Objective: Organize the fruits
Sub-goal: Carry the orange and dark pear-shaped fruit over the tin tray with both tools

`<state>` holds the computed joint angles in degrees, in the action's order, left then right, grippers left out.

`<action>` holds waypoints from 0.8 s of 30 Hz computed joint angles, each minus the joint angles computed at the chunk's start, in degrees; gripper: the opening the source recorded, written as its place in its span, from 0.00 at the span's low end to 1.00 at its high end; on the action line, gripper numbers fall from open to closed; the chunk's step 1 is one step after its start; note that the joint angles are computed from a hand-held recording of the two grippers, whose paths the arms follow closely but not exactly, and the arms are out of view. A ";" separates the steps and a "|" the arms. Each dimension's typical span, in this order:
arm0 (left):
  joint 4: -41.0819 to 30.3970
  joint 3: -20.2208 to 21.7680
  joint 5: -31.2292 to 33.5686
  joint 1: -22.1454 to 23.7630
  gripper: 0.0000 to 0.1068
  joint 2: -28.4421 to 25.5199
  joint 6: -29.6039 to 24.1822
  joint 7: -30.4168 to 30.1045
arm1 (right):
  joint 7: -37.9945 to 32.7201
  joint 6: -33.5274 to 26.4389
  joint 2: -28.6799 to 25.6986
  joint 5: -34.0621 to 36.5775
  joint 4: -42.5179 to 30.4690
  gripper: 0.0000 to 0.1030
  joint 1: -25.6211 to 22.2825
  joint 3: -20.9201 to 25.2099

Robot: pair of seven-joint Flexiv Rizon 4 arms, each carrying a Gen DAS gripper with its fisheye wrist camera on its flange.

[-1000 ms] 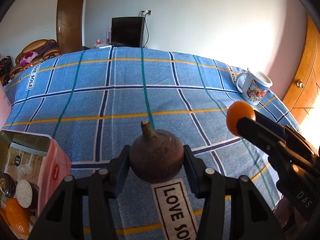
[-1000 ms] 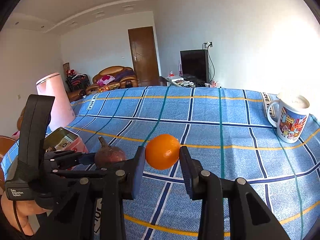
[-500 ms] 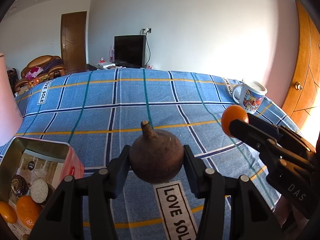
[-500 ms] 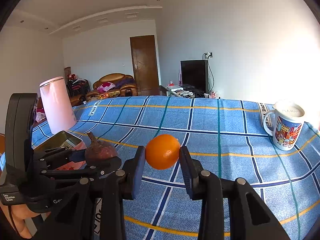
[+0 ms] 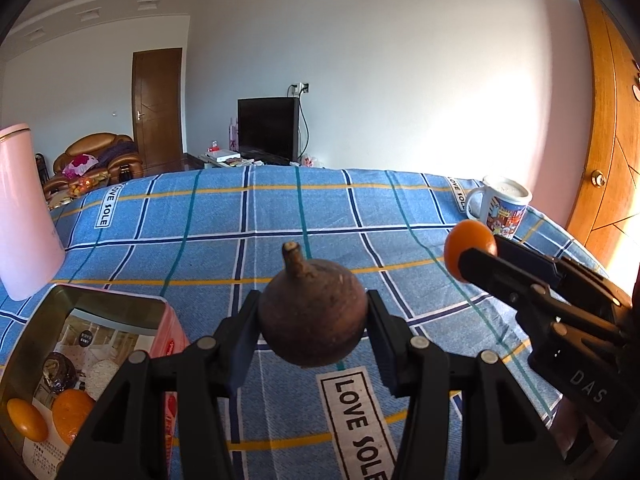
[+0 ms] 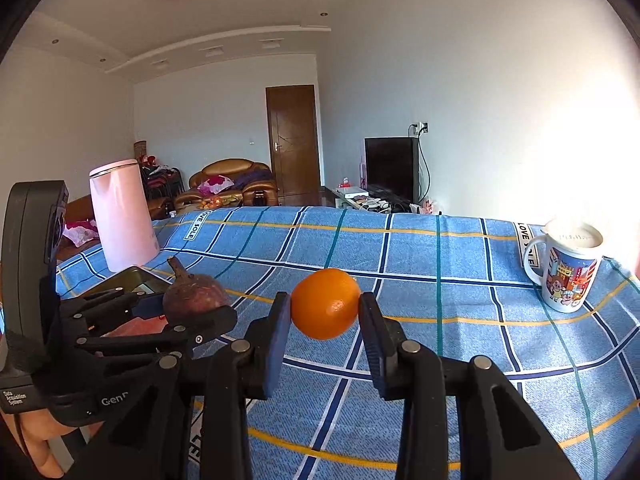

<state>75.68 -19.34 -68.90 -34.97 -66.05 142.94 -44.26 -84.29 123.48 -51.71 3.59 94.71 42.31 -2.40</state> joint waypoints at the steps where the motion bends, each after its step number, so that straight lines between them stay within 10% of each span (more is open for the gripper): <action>1: 0.33 0.15 0.43 -0.05 0.49 0.03 0.42 -0.57 | -0.14 0.32 0.00 0.09 0.11 0.36 0.09 -0.04; 24: 4.97 1.33 5.48 -0.37 0.49 0.61 6.11 -6.53 | -7.17 6.38 0.45 4.27 1.98 0.36 2.14 0.82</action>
<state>80.65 -18.01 -63.42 -35.34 -65.45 149.05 -50.79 -91.46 129.86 -51.27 7.87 96.69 44.46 -1.57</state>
